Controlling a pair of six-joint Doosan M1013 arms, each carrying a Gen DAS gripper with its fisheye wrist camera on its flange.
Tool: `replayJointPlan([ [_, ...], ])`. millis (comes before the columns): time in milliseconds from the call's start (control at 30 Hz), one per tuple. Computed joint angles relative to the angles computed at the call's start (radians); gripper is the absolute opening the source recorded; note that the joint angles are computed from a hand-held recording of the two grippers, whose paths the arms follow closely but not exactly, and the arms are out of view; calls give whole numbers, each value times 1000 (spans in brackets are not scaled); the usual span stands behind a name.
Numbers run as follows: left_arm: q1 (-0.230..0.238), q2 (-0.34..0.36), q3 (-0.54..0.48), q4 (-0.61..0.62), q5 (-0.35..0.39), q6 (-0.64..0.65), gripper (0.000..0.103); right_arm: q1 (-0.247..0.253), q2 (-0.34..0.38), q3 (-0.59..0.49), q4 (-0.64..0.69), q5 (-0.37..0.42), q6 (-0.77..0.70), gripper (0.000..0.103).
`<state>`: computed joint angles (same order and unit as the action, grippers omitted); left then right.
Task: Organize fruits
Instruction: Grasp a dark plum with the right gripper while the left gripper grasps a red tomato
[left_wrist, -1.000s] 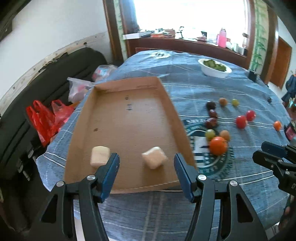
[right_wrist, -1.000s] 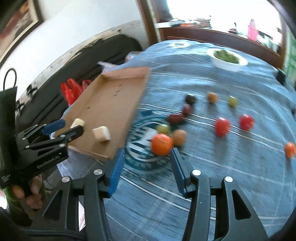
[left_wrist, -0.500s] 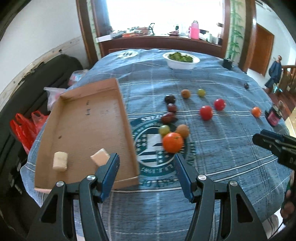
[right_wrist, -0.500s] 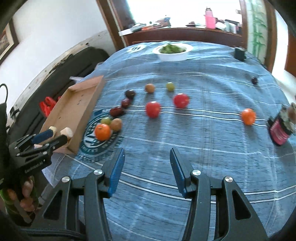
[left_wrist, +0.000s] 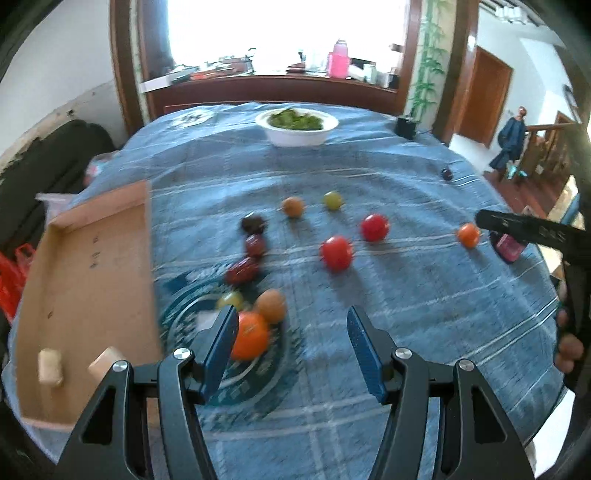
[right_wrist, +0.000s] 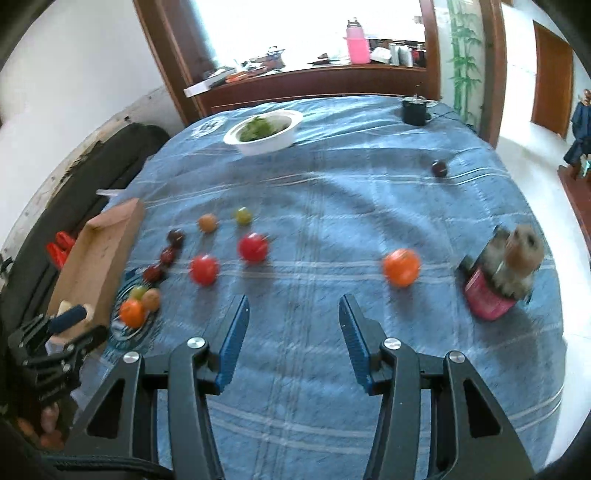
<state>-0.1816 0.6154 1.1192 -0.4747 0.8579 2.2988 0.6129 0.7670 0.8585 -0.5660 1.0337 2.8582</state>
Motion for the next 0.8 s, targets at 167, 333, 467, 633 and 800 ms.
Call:
replayJointPlan([
  [167,-35,54,-80,47,44,-67,61,-46,9,-26,33,46,-10,52],
  [333,-60,110,-156,89,106,-122,61,-102,48,-107,45,145,66,52],
  [467,-67,141,-199,104,144,-156,61,-143,115,-233,15,306,121,52],
  [633,-72,171,-243,106,171,-183,61,-201,223,-414,66,508,129,52],
  [800,-74,203,-288,95,210,-202,49,-230,275,-476,110,548,113,52],
])
